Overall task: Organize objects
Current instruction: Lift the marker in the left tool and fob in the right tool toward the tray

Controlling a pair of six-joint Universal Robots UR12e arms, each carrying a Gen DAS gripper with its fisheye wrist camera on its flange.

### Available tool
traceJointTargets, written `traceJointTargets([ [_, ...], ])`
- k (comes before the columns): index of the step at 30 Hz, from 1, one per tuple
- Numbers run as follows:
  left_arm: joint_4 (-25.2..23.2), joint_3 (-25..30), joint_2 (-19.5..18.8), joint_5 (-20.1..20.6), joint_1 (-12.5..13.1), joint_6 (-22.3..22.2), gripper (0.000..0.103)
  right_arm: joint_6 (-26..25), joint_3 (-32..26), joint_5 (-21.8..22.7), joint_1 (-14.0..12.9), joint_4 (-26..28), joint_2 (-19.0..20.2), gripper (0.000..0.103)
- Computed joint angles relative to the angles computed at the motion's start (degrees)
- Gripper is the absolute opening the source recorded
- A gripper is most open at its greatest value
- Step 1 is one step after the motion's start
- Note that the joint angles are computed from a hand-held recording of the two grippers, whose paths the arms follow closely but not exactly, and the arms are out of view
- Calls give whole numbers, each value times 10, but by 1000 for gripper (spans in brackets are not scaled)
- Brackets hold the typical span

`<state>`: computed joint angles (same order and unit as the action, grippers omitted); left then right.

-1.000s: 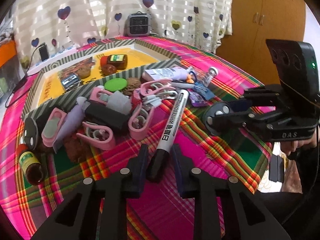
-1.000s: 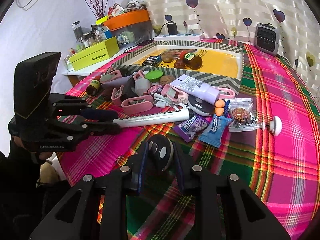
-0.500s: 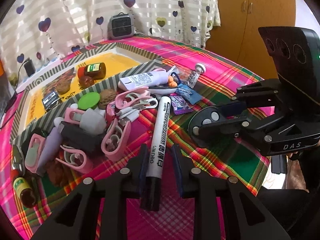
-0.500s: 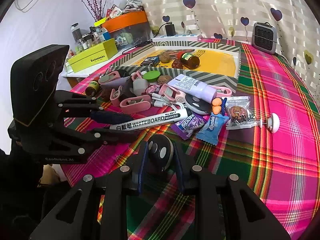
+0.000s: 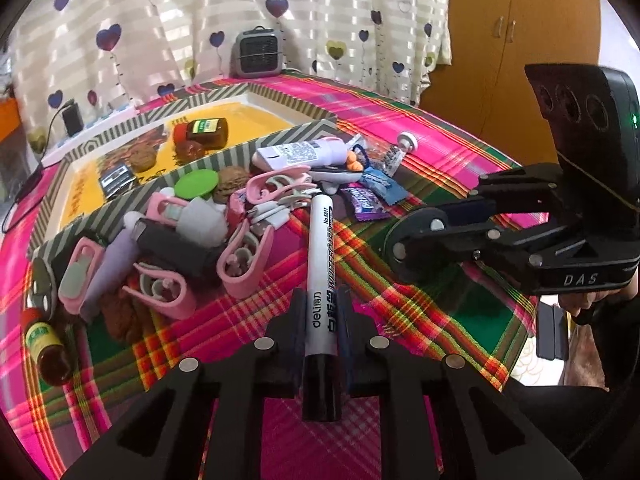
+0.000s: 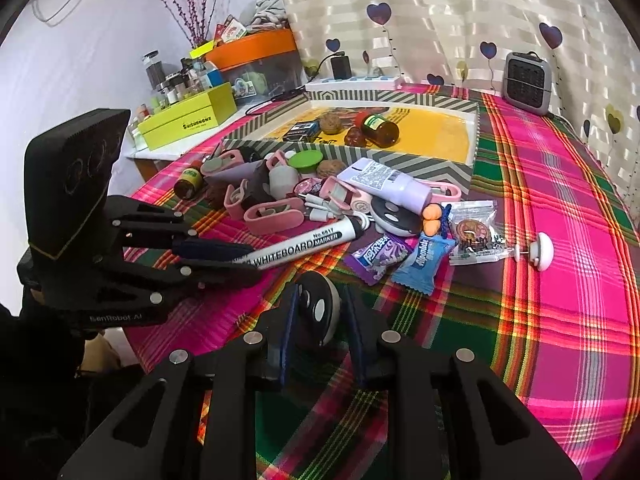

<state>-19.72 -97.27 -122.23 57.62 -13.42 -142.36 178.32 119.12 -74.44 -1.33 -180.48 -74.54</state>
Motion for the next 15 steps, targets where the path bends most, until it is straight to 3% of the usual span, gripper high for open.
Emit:
traceJointTargets([
  [15, 17, -7, 8, -29, 8, -17, 14, 12, 5, -13, 3, -38, -2, 0],
])
